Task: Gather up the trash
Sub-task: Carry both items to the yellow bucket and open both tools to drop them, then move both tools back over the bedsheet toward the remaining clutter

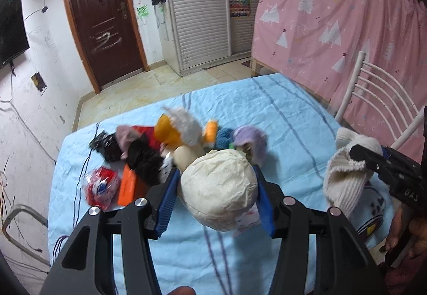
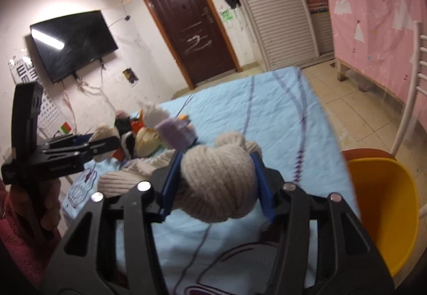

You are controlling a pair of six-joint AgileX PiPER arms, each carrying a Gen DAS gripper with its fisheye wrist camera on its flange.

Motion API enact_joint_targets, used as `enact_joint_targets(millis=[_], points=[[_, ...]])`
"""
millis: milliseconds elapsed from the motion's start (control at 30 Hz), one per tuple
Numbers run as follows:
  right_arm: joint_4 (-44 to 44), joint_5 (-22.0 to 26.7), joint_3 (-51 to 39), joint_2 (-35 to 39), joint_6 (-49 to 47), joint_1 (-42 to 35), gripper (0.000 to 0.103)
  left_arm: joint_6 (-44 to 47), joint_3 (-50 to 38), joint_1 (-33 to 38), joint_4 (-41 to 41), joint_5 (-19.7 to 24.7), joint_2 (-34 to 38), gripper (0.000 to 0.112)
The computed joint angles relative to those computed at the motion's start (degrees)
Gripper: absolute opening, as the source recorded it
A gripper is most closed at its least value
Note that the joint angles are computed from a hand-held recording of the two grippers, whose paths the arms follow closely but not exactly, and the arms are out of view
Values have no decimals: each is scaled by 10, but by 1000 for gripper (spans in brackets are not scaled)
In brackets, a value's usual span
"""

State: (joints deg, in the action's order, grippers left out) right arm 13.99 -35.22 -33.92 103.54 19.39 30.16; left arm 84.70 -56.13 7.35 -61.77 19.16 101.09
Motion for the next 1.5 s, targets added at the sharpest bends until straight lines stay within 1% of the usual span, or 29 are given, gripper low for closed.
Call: enact_joint_targets(millis=[133,200,267,367,433,500,567,600,667,700,767,833,967,1033,1067,1100,1167,1200,1267,1433,1500], points=[[69,-17,49,-44,-60,-19,50,-48,-10,-45,33,14,-12,45],[146,-27,72,-68,-128,-21,50,-72,-23,-68,47,39,-16,45],[191,-37,95,-90,-167,-31,50,-88,-40,-86,52,74,-14,45],[301,-60,120,-114,-267,-31,50,-116,-66,-128,59,111,-5,45],[361,-77,130,-119,-320,-28,50,-141,-81,-162,71,119,2,45],[464,-123,132,-106,-402,-8,51,-157,-96,-195,74,124,13,45],[508,-146,133,-89,-437,-7,51,-171,-113,-228,71,128,28,45],[503,-147,137,-82,-433,-18,51,-184,-123,-241,76,132,36,45],[450,-129,147,-69,-401,-56,52,-231,-156,-274,104,137,65,45],[440,-123,150,-68,-397,-65,52,-249,-171,-287,117,139,79,45],[394,-110,155,-58,-370,-90,52,-289,-199,-314,147,137,104,45],[369,-96,154,-57,-361,-107,52,-318,-216,-333,164,136,120,46],[344,-97,167,-69,-335,-132,52,-364,-241,-363,192,130,144,46],[329,-99,181,-84,-310,-157,52,-384,-254,-372,209,136,156,48],[319,-99,187,-91,-294,-166,52,-388,-260,-371,214,143,160,49],[309,-93,191,-101,-288,-175,52,-393,-263,-373,219,146,164,54],[278,-91,205,-119,-259,-193,53,-399,-265,-377,229,146,167,61],[283,-92,208,-124,-260,-190,55,-395,-260,-377,229,144,164,63],[305,-98,211,-132,-270,-174,62,-385,-248,-373,222,139,156,64],[303,-86,193,-127,-278,-155,64,-356,-221,-355,198,137,134,64],[330,-83,180,-122,-300,-132,65,-345,-214,-347,188,137,126,64]])
